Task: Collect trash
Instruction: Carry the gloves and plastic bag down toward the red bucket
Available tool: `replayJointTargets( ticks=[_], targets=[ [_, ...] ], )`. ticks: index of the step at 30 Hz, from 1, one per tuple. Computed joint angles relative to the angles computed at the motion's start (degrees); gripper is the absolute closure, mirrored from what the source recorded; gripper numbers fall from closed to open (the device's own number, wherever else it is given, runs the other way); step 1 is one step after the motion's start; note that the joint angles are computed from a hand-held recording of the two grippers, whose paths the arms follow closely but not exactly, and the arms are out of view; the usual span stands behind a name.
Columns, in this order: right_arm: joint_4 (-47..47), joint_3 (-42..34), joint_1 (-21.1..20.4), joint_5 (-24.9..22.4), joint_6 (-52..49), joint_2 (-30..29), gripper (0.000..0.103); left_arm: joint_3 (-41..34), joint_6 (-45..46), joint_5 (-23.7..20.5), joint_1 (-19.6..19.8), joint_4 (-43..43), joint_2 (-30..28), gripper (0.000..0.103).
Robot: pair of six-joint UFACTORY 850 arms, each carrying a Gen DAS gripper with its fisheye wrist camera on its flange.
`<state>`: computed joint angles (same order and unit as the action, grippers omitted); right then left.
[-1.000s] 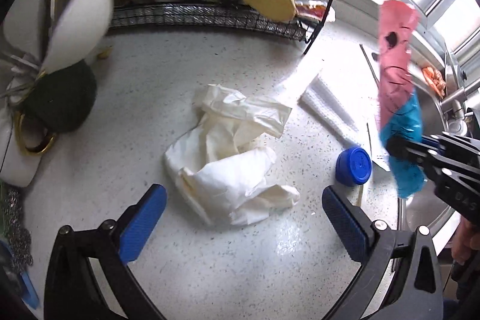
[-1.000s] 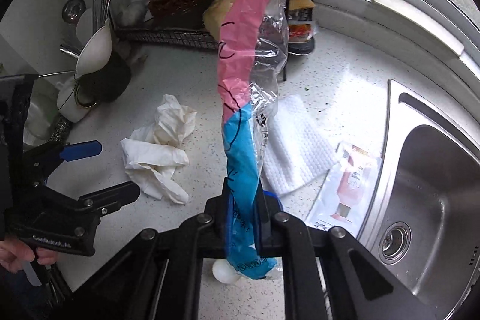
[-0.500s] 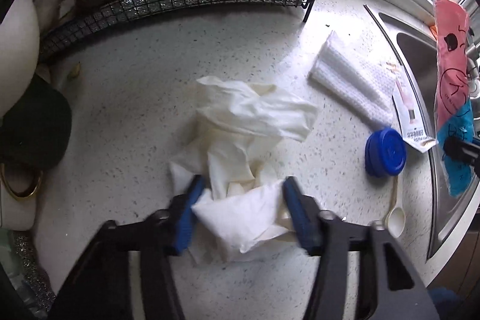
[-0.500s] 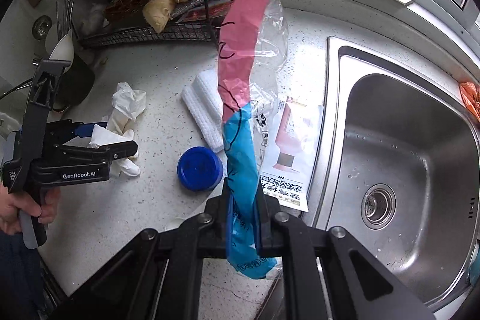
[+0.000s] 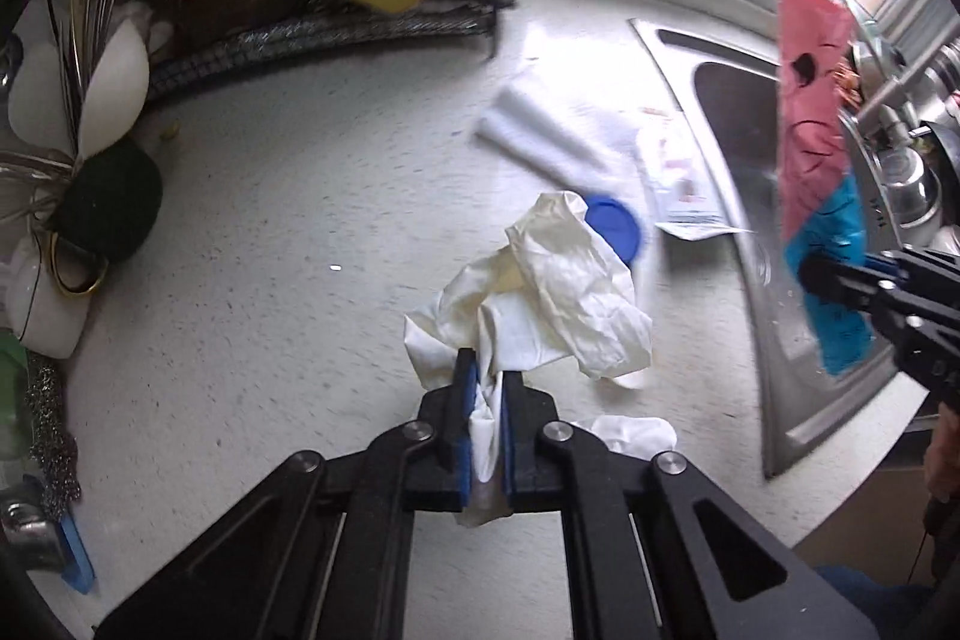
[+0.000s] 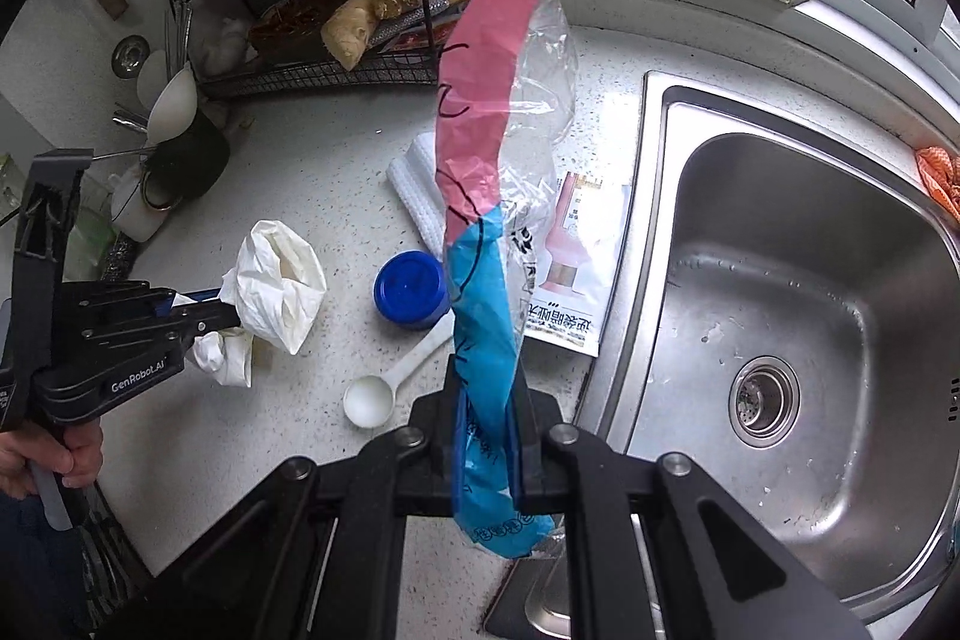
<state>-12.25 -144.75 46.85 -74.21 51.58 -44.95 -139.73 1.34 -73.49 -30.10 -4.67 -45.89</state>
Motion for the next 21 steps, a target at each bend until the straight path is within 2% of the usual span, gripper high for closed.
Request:
replayJointTargets(
  ticks=[9,21],
  targets=[
    [-6.0,26.3,4.7,8.2,7.3,17.9,0.094,17.0,-3.4,8.1,-8.0,2.2,13.3,0.097],
    [-14.2,49.1,16.1,7.3,24.0,35.9,0.094,39.0,-13.6,15.2,-20.4,7.3,30.8,0.097]
  ],
)
